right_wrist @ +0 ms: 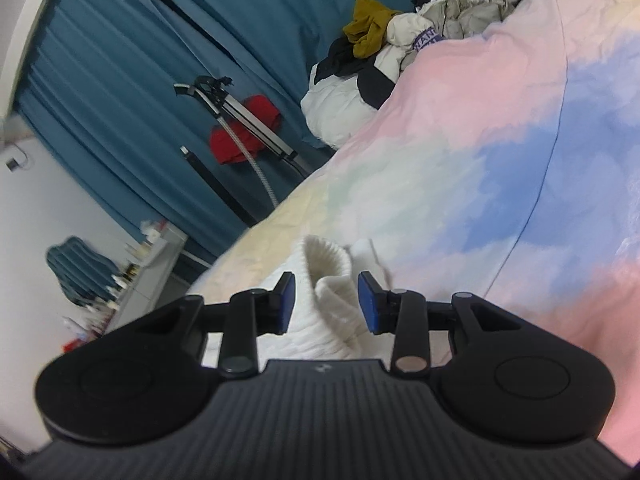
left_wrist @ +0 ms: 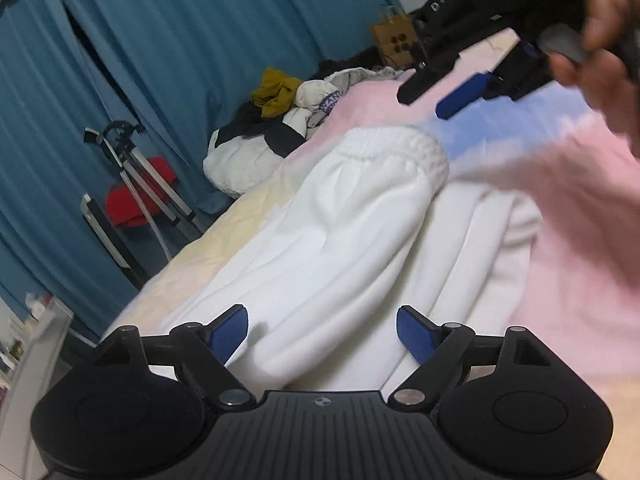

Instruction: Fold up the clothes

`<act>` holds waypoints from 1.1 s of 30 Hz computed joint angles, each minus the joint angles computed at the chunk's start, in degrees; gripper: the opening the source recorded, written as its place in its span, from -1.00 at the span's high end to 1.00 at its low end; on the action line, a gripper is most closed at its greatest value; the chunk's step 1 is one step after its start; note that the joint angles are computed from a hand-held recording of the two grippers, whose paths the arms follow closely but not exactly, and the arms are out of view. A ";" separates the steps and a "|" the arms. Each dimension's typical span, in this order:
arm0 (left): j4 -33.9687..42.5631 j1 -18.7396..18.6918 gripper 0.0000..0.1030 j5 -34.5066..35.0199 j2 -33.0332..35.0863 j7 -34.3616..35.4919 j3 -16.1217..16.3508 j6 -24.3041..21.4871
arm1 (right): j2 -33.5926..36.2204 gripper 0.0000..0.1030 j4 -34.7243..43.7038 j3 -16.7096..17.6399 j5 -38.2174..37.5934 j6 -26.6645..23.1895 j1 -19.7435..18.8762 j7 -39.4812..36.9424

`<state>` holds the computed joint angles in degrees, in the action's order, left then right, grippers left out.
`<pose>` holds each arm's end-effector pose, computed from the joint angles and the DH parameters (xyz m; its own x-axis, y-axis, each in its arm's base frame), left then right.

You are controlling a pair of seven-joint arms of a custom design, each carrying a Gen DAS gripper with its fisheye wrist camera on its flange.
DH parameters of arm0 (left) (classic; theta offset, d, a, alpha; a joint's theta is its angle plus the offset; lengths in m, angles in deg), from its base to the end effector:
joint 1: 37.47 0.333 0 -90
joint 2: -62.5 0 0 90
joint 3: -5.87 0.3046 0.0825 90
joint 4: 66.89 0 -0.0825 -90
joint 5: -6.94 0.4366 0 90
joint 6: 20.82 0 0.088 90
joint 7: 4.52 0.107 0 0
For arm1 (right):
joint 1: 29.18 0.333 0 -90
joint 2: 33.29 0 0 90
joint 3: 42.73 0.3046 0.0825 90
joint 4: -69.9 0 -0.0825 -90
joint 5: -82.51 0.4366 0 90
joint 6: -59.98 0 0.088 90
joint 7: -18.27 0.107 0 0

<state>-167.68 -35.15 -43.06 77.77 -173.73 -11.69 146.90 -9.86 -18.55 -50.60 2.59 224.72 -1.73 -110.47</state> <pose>0.7070 -0.1231 0.4740 -0.6650 -0.5088 -0.5467 -0.0457 0.7584 -0.6501 0.6852 0.3191 0.4550 -0.2743 -0.6319 -0.7249 -0.2725 0.7740 -0.5715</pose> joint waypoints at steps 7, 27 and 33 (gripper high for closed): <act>-2.70 3.19 -0.64 -10.01 -2.71 7.33 -0.65 -0.26 | 1.70 -0.39 1.56 -0.23 -0.04 1.90 -0.45 4.13; 1.67 2.72 -0.08 -5.14 1.65 1.58 0.57 6.05 | 14.98 0.11 16.95 -3.68 24.34 -2.87 3.77 -32.52; -1.68 7.77 0.30 -14.63 -2.52 18.12 -3.07 2.45 | 10.59 0.23 14.27 -10.65 12.94 -5.89 10.88 -23.97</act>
<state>-169.36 -27.38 -57.69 75.26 -155.61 -14.76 149.35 0.73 -4.28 -61.24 15.53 218.84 9.14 -134.44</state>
